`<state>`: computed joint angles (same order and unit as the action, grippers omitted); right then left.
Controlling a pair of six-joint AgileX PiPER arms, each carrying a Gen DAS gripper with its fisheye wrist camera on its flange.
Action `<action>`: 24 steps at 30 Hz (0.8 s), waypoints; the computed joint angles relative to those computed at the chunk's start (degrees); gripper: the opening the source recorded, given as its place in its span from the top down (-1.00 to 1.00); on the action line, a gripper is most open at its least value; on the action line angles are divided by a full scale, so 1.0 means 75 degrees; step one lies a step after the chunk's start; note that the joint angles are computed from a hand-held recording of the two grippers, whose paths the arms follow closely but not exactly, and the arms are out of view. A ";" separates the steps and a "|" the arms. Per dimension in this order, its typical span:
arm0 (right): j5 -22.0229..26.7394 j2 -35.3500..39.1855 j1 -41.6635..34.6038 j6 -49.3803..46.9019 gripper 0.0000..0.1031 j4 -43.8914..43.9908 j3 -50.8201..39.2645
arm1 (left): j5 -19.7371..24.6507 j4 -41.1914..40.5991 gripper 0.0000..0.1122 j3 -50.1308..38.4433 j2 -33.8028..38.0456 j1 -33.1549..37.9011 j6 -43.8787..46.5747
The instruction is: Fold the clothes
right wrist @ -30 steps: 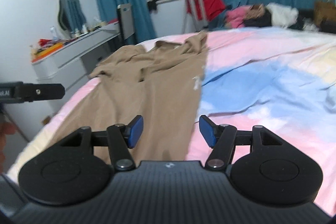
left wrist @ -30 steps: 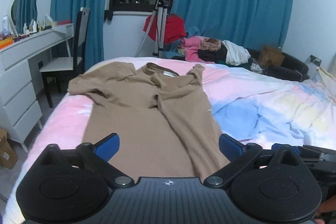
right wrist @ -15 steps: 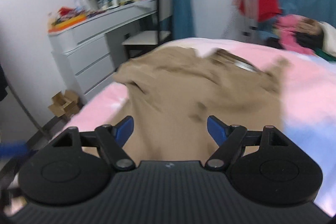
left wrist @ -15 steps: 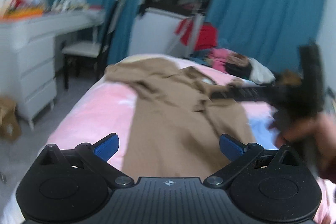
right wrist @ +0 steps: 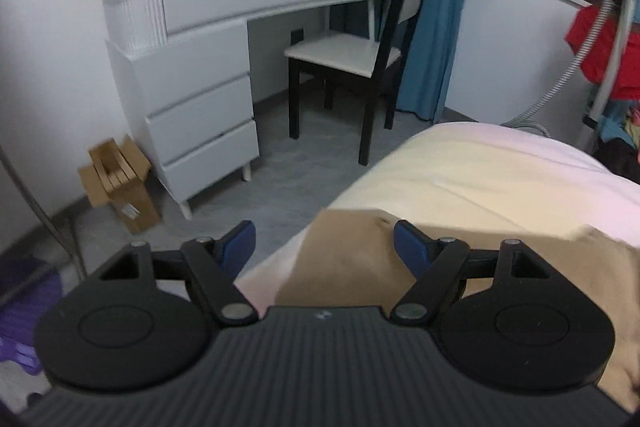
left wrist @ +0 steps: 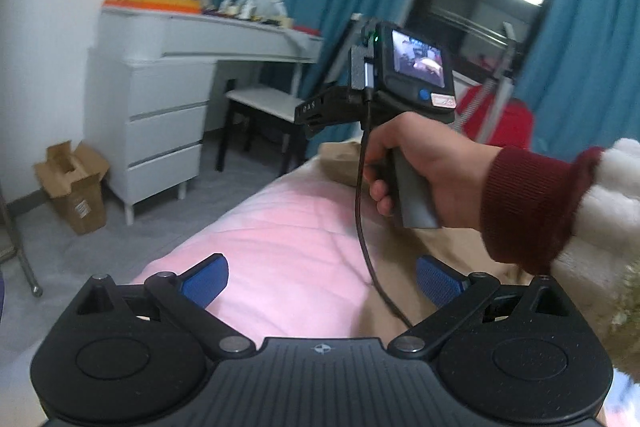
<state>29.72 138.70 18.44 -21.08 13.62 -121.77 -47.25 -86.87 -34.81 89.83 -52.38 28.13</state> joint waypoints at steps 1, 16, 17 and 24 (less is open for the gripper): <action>0.0372 0.0473 0.0121 0.0585 -0.40 -0.0724 -0.0764 | 0.0057 -0.0038 -0.80 -0.0138 0.0205 0.0160 -0.0003; -0.2454 -0.2796 -0.1435 -0.3028 0.78 0.3789 0.3407 | -0.1089 0.0476 -0.78 -0.1044 0.1492 -0.0801 0.0055; -0.2345 -0.3037 -0.1738 -0.3701 0.78 0.4553 0.3590 | -0.1210 0.0498 -0.78 -0.1079 0.1513 -0.0942 0.0017; -0.1838 -0.3589 -0.4125 -0.8037 0.78 0.9592 0.4882 | -0.1536 0.0695 -0.78 -0.1474 0.1819 -0.1695 0.0117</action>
